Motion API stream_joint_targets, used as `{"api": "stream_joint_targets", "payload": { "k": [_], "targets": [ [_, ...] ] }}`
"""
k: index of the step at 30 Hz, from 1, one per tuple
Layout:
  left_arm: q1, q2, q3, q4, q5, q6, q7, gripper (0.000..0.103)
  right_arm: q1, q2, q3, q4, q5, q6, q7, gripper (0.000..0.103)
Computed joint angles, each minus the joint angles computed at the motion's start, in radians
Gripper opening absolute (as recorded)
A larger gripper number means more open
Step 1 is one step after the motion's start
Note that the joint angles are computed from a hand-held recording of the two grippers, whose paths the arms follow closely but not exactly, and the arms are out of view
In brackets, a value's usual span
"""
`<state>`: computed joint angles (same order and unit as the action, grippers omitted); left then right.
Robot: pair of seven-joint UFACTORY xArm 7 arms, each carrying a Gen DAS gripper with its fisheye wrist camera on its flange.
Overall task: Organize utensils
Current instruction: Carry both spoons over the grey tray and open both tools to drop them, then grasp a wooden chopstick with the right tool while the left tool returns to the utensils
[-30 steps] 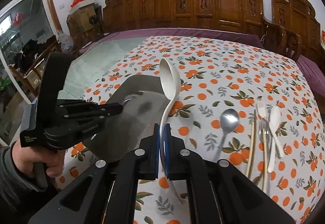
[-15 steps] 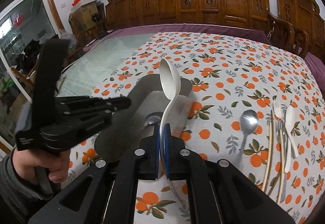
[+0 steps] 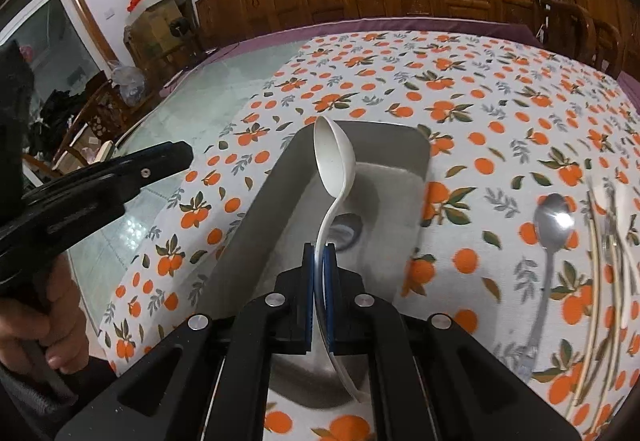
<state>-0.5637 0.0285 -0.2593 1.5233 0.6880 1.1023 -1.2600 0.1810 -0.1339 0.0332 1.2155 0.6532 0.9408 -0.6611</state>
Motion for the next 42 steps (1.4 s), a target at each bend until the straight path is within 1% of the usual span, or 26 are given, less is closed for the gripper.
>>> {"api": "stream_joint_targets", "payload": {
  "k": [4, 6, 8, 11, 13, 15, 17, 19, 21, 22, 23, 25, 26, 29, 33, 37, 42],
  "targets": [
    [0.004, -0.009, 0.0, -0.008, 0.001, -0.004, -0.009, 0.018, 0.008, 0.02, 0.012, 0.009, -0.001, -0.005, 0.012, 0.007],
    [0.006, -0.009, -0.001, -0.008, 0.001, -0.005, -0.008, 0.018, 0.01, 0.022, 0.016, 0.004, -0.002, -0.012, 0.014, 0.01],
    [0.007, -0.009, -0.001, -0.008, 0.001, -0.004, -0.005, 0.018, 0.01, 0.023, 0.016, 0.001, 0.001, -0.011, 0.013, 0.01],
    [0.007, -0.006, -0.003, -0.005, 0.001, -0.004, -0.001, 0.018, 0.01, 0.016, 0.015, -0.008, -0.005, -0.014, -0.003, 0.012],
    [0.004, 0.002, -0.004, 0.004, 0.002, -0.003, -0.001, 0.019, 0.009, 0.006, 0.007, -0.015, 0.014, -0.011, -0.034, 0.012],
    [-0.002, 0.013, -0.004, 0.018, 0.007, 0.003, 0.003, 0.019, 0.005, 0.005, 0.0, -0.01, 0.022, 0.0, -0.046, 0.019],
    [-0.013, 0.027, -0.004, 0.036, 0.016, 0.01, -0.001, 0.025, -0.002, -0.004, -0.011, -0.007, 0.037, 0.011, -0.073, 0.02],
    [-0.026, 0.043, -0.002, 0.056, 0.023, 0.017, -0.003, 0.027, -0.01, -0.02, -0.021, -0.01, 0.042, 0.017, -0.103, 0.02],
    [-0.043, 0.063, 0.0, 0.08, 0.034, 0.021, -0.004, 0.028, -0.025, -0.045, -0.042, -0.016, 0.049, 0.013, -0.15, 0.02],
    [-0.051, 0.07, 0.003, 0.088, 0.038, 0.022, -0.002, 0.03, -0.034, -0.053, -0.056, -0.015, 0.054, 0.016, -0.172, 0.02],
    [-0.061, 0.08, 0.005, 0.103, 0.043, 0.027, 0.0, 0.037, -0.041, -0.057, -0.065, -0.01, 0.056, 0.018, -0.186, 0.02],
    [-0.083, 0.103, 0.01, 0.133, 0.057, 0.029, -0.002, 0.047, -0.065, -0.063, -0.088, -0.003, 0.047, 0.007, -0.224, 0.02],
    [-0.095, 0.118, 0.013, 0.152, 0.061, 0.031, -0.001, 0.048, -0.076, -0.064, -0.096, 0.0, 0.041, 0.001, -0.239, 0.02],
    [-0.133, 0.168, 0.029, 0.218, 0.068, 0.04, 0.014, 0.049, -0.112, -0.055, -0.118, 0.006, 0.009, -0.037, -0.293, 0.02],
    [-0.193, 0.238, 0.057, 0.31, 0.081, 0.058, 0.039, 0.049, -0.158, -0.011, -0.134, 0.029, -0.024, -0.063, -0.339, 0.02],
    [-0.237, 0.285, 0.088, 0.363, 0.069, 0.053, 0.054, 0.049, -0.202, 0.025, -0.142, 0.022, -0.025, -0.088, -0.376, 0.02],
    [-0.288, 0.346, 0.12, 0.432, 0.056, 0.065, 0.08, 0.049, -0.247, 0.066, -0.137, 0.018, 0.001, -0.041, -0.352, 0.02]
  ]
}}
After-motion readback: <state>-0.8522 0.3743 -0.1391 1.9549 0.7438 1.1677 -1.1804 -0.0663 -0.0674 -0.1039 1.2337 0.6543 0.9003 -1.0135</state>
